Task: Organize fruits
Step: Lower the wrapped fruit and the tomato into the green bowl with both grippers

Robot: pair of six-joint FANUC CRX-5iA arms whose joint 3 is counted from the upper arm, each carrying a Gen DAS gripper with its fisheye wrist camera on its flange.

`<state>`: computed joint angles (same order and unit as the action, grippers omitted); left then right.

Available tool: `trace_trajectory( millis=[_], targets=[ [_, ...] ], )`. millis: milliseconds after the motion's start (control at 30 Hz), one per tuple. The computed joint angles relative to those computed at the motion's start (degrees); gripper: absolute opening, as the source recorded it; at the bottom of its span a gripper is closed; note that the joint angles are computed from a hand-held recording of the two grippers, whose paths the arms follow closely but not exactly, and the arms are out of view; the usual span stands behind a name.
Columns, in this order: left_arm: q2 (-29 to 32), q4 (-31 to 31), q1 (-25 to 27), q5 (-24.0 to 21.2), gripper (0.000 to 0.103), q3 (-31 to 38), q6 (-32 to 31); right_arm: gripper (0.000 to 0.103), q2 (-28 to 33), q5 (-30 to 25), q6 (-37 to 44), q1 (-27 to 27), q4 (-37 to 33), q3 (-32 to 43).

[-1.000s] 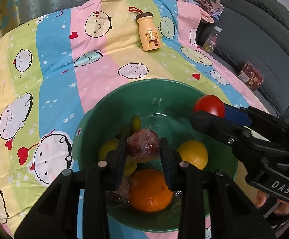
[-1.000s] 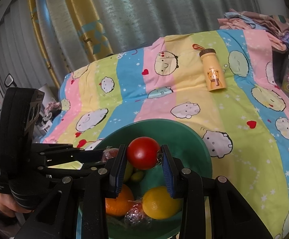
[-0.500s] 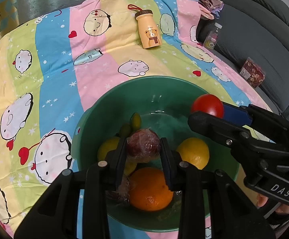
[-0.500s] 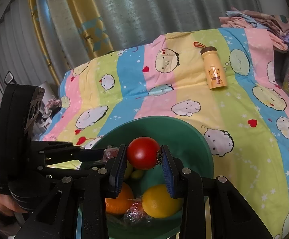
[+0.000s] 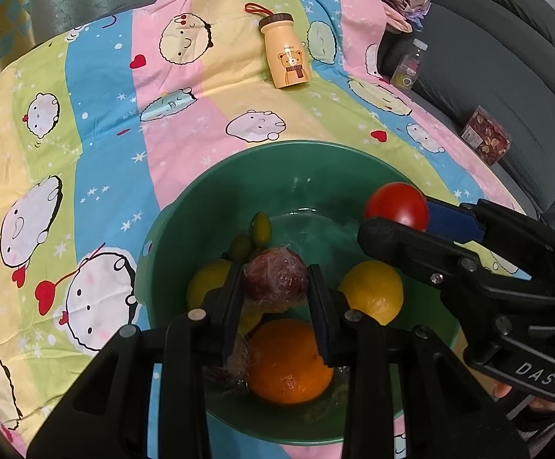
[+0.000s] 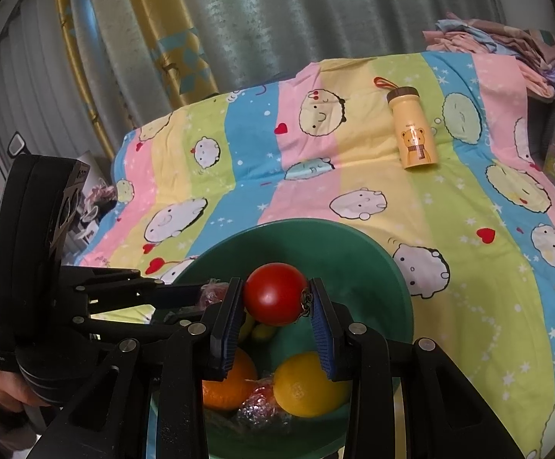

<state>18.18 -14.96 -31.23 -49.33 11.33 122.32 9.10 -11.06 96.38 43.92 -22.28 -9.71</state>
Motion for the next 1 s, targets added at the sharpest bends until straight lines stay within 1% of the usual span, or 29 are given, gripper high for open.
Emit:
trace_trajectory(
  millis=[67, 267, 400, 567, 867, 933, 1000],
  targets=[
    [0.1, 0.0, 0.0, -0.3, 0.032, 0.1, -0.1, 0.036, 0.0, 0.3, -1.6, 0.3, 1.7, -0.4],
    [0.3, -0.1, -0.1, -0.7, 0.032, 0.4, -0.2, 0.036, 0.1, 0.1, -1.6, 0.2, 1.7, -0.4],
    [0.7, 0.2, -0.2, -1.2, 0.032, 0.8, -0.7, 0.036, 0.1, 0.9, -4.6, 0.7, 4.8, -1.1],
    [0.8, 0.3, -0.1, -1.5, 0.032, 0.9, -1.0, 0.036, 0.1, 0.7, -4.8, 0.7, 4.9, -1.1],
    [1.3, 0.4, 0.0, -2.8, 0.033, 1.4, -1.3, 0.036, 0.0, 1.0, -9.1, 1.0, 10.2, -2.7],
    [1.4, 0.4, -0.1, -3.0, 0.033, 1.5, -1.4, 0.036, 0.1, 1.5, -12.0, 1.5, 12.9, -3.1],
    [1.5, 0.5, 0.0, -3.2, 0.033, 1.7, -1.5, 0.036, 0.1, 1.4, -11.9, 1.5, 12.8, -3.1]
  ],
)
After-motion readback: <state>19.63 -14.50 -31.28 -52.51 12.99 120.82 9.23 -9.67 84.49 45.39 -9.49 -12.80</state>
